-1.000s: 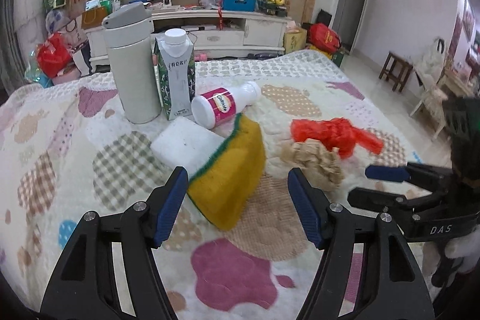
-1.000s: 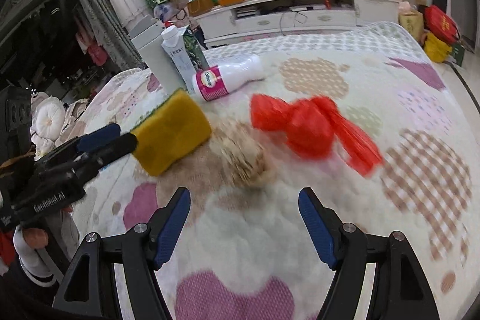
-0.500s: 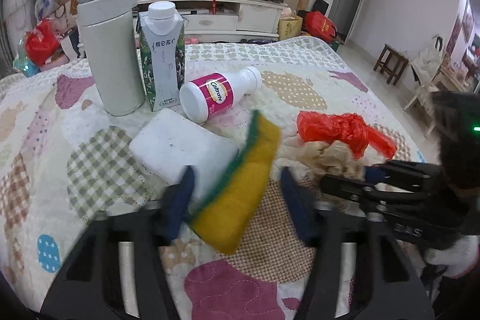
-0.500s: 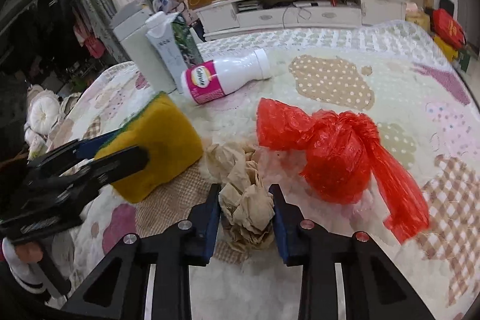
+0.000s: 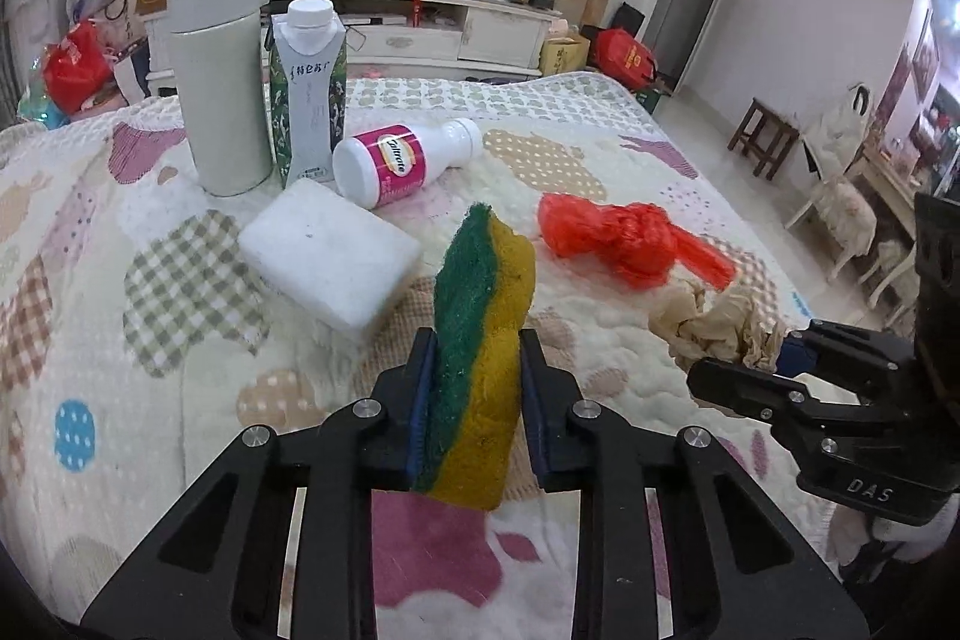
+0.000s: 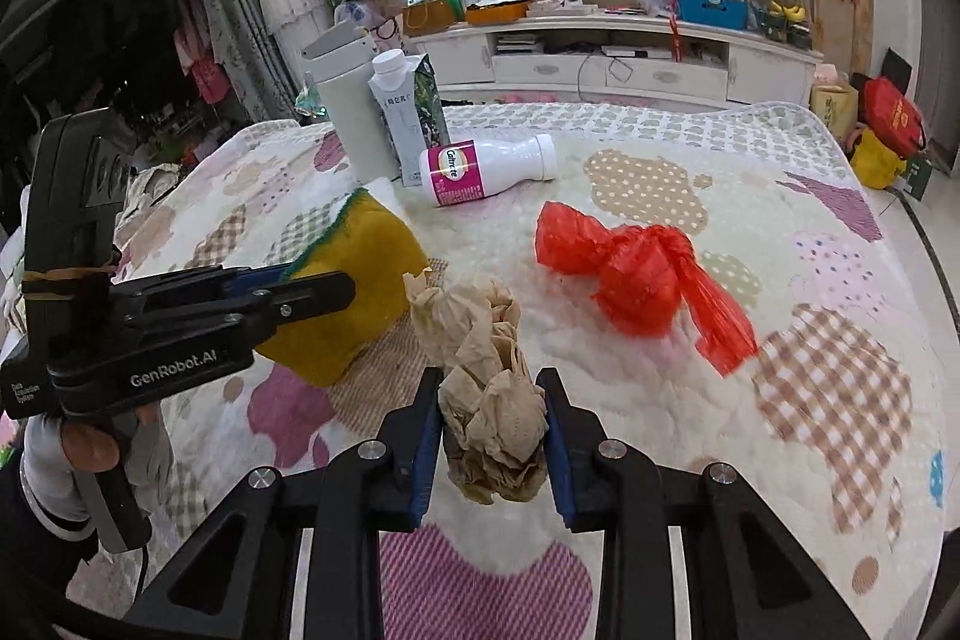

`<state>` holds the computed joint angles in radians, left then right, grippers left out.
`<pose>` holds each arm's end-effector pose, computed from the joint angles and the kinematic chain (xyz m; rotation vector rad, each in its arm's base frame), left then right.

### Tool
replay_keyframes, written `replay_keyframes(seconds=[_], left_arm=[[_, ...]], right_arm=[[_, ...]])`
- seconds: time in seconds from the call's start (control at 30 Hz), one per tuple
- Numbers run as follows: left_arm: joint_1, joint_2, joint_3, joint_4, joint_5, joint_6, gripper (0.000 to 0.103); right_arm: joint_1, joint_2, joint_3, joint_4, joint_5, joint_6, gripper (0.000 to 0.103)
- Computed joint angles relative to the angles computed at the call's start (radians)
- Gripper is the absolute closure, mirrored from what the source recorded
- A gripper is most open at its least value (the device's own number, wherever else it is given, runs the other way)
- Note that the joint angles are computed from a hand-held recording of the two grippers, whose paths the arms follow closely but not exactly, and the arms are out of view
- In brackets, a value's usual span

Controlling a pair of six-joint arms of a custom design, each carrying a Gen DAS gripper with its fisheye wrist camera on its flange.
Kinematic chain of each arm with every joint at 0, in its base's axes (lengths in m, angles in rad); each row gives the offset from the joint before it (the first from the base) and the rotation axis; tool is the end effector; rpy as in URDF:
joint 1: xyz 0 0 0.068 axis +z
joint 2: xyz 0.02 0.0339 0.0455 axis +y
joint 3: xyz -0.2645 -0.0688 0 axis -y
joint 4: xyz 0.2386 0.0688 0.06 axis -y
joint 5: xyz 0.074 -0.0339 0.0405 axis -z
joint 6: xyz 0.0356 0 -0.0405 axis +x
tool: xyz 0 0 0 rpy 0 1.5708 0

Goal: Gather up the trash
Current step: 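Grasp the yellow-green sponge with left tool while right tool grasps crumpled brown paper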

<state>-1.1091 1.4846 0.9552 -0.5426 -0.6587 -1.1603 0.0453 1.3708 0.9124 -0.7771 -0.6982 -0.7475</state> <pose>0.1453 -0.2431 0.2186 -0.2634 2.3326 -0.2022 0.2400 0.0338 0.2253 -1.1097 2.2516 0.7105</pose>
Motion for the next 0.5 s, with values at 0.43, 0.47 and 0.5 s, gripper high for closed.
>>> replay_keyframes(seconds=[0.43, 0.47, 0.5], left_arm=[[-0.147, 0.077, 0.144, -0.036, -0.057, -0.064, 0.079], [-0.154, 0.088, 0.161, -0.037, -0.059, -0.061, 0.079], [-0.158, 0.1, 0.18, -0.037, -0.059, -0.054, 0.079]], right_arm=[[-0.222, -0.013, 0.027, -0.172, -0.034, -0.202, 0.073], [-0.243, -0.009, 0.034, -0.189, -0.038, -0.222, 0.073], [-0.27, -0.004, 0.044, -0.209, -0.042, -0.246, 0.073]])
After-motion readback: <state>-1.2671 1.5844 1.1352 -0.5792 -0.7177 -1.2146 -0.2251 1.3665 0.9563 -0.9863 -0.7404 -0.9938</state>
